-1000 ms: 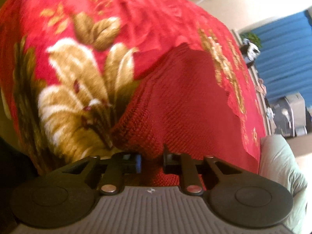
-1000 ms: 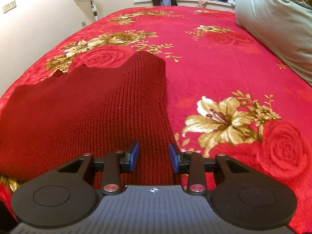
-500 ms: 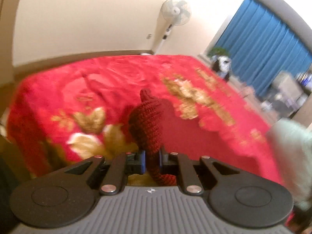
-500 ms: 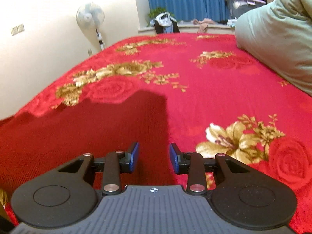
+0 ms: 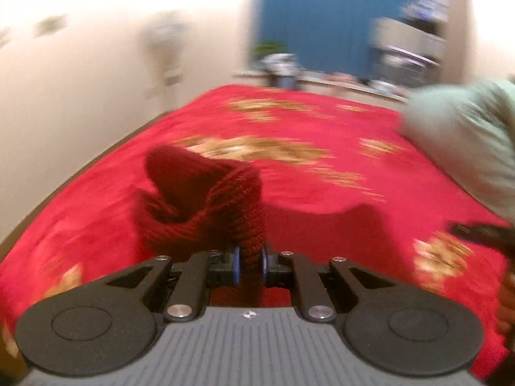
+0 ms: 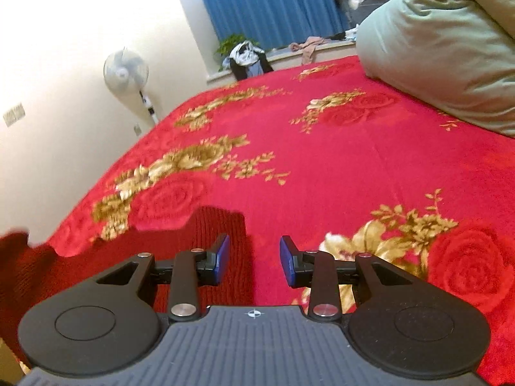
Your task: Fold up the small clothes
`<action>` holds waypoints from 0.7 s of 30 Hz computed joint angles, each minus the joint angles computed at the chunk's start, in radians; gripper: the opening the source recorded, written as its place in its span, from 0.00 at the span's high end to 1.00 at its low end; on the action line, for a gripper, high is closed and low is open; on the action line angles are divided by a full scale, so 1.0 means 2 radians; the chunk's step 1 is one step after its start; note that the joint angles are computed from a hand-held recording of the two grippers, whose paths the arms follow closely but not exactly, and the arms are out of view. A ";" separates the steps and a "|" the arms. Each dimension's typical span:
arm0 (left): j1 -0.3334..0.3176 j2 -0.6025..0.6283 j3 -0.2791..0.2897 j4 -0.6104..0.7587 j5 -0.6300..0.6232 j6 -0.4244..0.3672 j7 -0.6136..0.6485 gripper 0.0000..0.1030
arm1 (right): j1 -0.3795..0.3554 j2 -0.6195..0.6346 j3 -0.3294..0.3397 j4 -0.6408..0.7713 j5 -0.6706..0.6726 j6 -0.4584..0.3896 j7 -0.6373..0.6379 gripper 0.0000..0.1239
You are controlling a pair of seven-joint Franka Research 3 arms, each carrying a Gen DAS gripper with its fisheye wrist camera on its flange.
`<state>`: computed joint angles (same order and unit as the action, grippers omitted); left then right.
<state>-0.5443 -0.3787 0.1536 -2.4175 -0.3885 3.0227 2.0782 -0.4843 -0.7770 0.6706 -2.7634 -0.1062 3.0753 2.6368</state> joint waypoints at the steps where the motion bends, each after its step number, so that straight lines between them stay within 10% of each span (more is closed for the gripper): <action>1: -0.033 0.002 0.006 -0.002 -0.010 0.006 0.022 0.88 | 0.001 -0.004 -0.005 -0.005 0.001 0.005 0.000 0.71; 5: -0.167 0.025 0.045 -0.006 -0.079 -0.012 0.134 0.88 | 0.005 -0.020 -0.019 -0.030 0.022 0.037 0.004 0.71; 8: -0.205 0.048 0.053 -0.001 -0.122 -0.083 0.205 0.85 | 0.037 0.001 -0.053 -0.046 0.046 0.083 -0.015 0.69; 12: -0.205 0.050 0.046 -0.015 -0.154 -0.102 0.280 0.67 | 0.167 0.084 -0.179 -0.044 0.053 0.151 -0.065 0.60; 15: -0.178 0.046 0.063 0.009 -0.183 -0.188 0.282 0.62 | 0.284 0.139 -0.286 -0.017 0.030 0.140 -0.105 0.58; 21: -0.107 0.017 0.069 0.017 -0.196 -0.235 0.285 0.55 | 0.353 0.183 -0.326 0.023 0.034 0.100 -0.170 0.68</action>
